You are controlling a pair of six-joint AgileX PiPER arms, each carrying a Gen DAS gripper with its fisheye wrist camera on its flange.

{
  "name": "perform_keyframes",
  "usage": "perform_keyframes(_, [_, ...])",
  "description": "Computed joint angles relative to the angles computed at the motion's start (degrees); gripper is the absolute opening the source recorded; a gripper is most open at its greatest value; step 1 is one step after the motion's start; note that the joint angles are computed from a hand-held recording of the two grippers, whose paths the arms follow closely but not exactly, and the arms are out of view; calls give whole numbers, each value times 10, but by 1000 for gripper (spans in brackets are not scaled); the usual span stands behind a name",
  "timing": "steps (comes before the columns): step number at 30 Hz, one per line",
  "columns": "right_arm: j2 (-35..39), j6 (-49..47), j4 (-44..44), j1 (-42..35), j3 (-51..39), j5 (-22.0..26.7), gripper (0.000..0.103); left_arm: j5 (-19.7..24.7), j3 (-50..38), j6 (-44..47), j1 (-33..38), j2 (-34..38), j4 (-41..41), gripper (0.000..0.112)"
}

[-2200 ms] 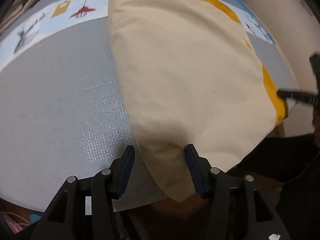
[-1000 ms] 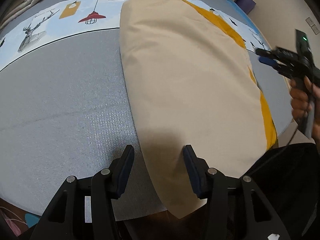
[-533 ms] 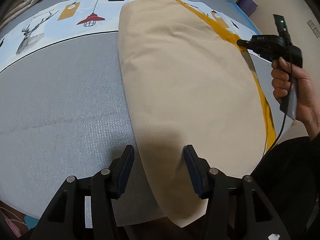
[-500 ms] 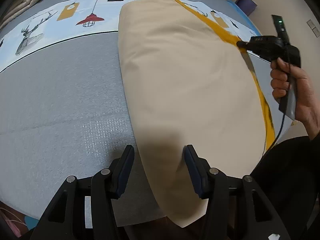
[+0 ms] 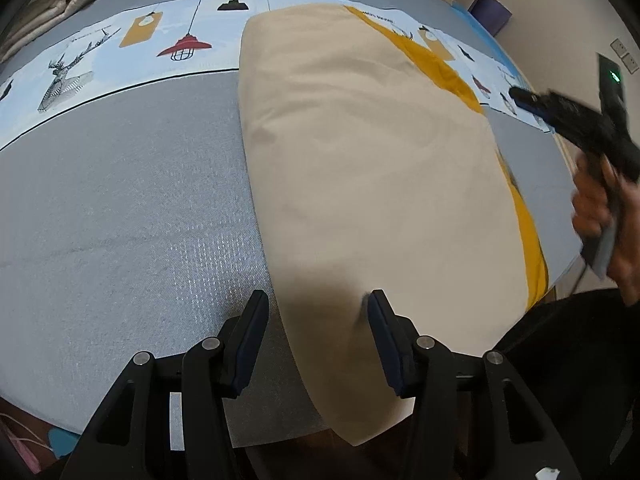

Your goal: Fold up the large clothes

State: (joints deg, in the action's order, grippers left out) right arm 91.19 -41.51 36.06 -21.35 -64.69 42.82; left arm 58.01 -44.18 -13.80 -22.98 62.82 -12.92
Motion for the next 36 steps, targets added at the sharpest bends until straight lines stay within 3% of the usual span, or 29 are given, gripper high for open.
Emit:
perform_keyframes(3, [-22,-140,40,-20,26,100,24,-1,-2,-15,-7,2,8,48])
perform_keyframes(5, [-25,-168,3,-8,45,134,25,-3,-5,-25,-11,7,14,48])
perform_keyframes(9, [-10,-107,-183,64,115,61,26,-6,-13,-49,-16,23,26,48])
perform_keyframes(11, [-10,-107,-193,63,116,57,29,-10,-21,-44,0,29,19,48])
perform_keyframes(15, [19,-65,-166,30,68,71,64,-20,-28,-8,71,47,-27,53])
perform_keyframes(16, [32,-41,-165,24,53,75,68,-22,-28,0,87,54,-41,54])
perform_keyframes(24, [152,40,-126,0,-49,178,70,-32,-30,128,224,180,-226,69])
perform_keyframes(30, [194,42,-106,-3,-85,193,69,-33,-54,216,262,267,-312,72])
perform_keyframes(36, [204,23,-88,4,-88,188,48,-52,-67,241,253,300,-333,77])
